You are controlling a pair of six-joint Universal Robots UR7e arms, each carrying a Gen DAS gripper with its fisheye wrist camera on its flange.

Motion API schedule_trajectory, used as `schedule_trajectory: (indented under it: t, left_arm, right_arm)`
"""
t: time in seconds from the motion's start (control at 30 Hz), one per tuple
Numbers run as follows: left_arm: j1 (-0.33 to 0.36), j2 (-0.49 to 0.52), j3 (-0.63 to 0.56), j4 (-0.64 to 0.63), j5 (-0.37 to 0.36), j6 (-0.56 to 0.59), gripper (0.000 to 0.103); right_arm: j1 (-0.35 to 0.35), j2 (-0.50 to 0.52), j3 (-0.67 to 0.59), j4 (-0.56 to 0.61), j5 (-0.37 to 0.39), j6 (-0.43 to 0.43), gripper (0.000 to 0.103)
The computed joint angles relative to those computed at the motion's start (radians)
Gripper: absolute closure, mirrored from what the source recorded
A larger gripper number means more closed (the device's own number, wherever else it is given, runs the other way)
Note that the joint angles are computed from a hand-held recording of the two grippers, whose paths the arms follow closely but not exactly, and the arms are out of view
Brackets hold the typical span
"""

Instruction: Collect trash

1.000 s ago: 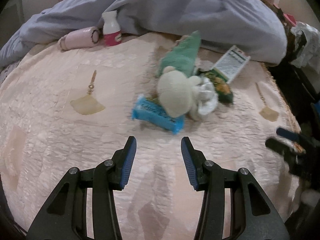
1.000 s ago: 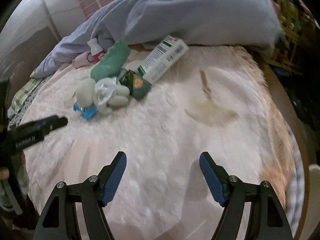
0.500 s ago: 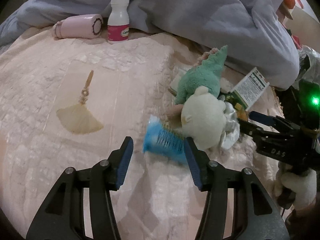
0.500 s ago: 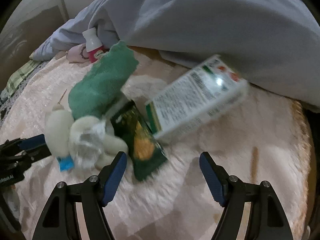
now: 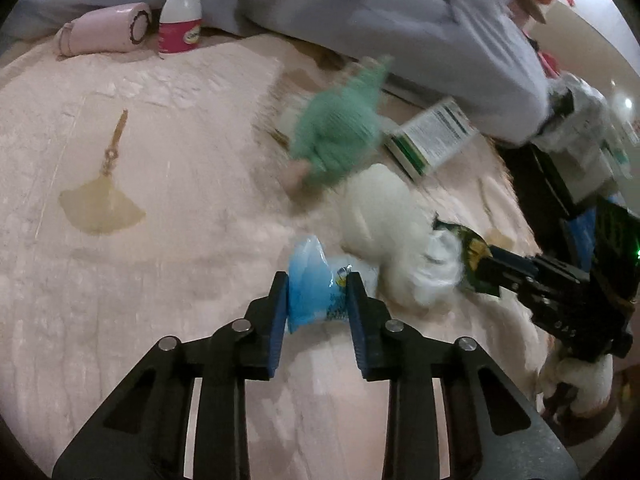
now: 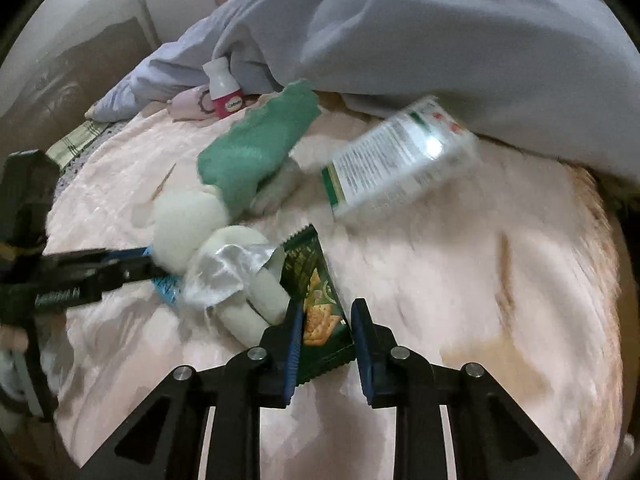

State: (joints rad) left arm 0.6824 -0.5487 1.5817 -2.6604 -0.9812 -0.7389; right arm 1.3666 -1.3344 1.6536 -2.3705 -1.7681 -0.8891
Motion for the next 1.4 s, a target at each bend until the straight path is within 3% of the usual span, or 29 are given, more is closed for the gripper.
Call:
schedule_trajectory:
  t: [0.23,0.43,0.47,0.53,0.6,0.63,0.7,0.73,1.1,1.2,1.4]
  left_arm:
    - [-0.054,-0.049,0.054,0.055,-0.082,-0.014,0.079]
    - [-0.110,-0.070,0.106,0.093,-0.122,-0.036,0.079]
    - [-0.113,-0.073,0.112,0.101,-0.138,-0.031,0.079]
    - [-0.119,-0.077,0.118,0.117,-0.139,-0.026,0.078]
    - [-0.127,-0.089,0.125,0.137,-0.114,-0.022,0.076]
    - [-0.127,-0.096,0.128,0.145,-0.104,-0.025,0.073]
    - [-0.125,-0.106,0.140,0.124,-0.102,-0.039,0.059]
    - [-0.121,-0.105,0.142,0.105,-0.109,-0.044,0.058]
    - [-0.072,0.017,0.028,0.041,-0.097,-0.012,0.058]
    - [-0.075,0.022,0.026,0.037,-0.105,0.023,0.051]
    - [-0.077,0.043,0.025,0.005,-0.113,-0.009,0.056]
  right_arm:
    - [-0.084,-0.213,0.113,0.109,0.074,0.028,0.080]
    - [-0.115,-0.321,0.197,0.136,0.046,0.000,0.079]
    - [-0.113,-0.324,0.203,0.132,0.024,-0.017,0.077]
    - [-0.100,-0.330,0.227,0.112,-0.013,-0.046,0.060]
    - [-0.094,-0.343,0.242,0.103,-0.002,-0.084,0.048]
    - [-0.094,-0.351,0.248,0.090,0.000,-0.103,0.045]
    - [-0.079,-0.351,0.268,0.022,-0.021,-0.149,0.035]
    - [-0.073,-0.347,0.270,0.002,-0.030,-0.162,0.032]
    - [-0.070,-0.272,0.241,-0.004,-0.045,-0.150,0.032]
    - [-0.072,-0.265,0.236,-0.004,-0.029,-0.137,0.032]
    - [-0.078,-0.258,0.265,-0.062,-0.021,-0.163,0.032]
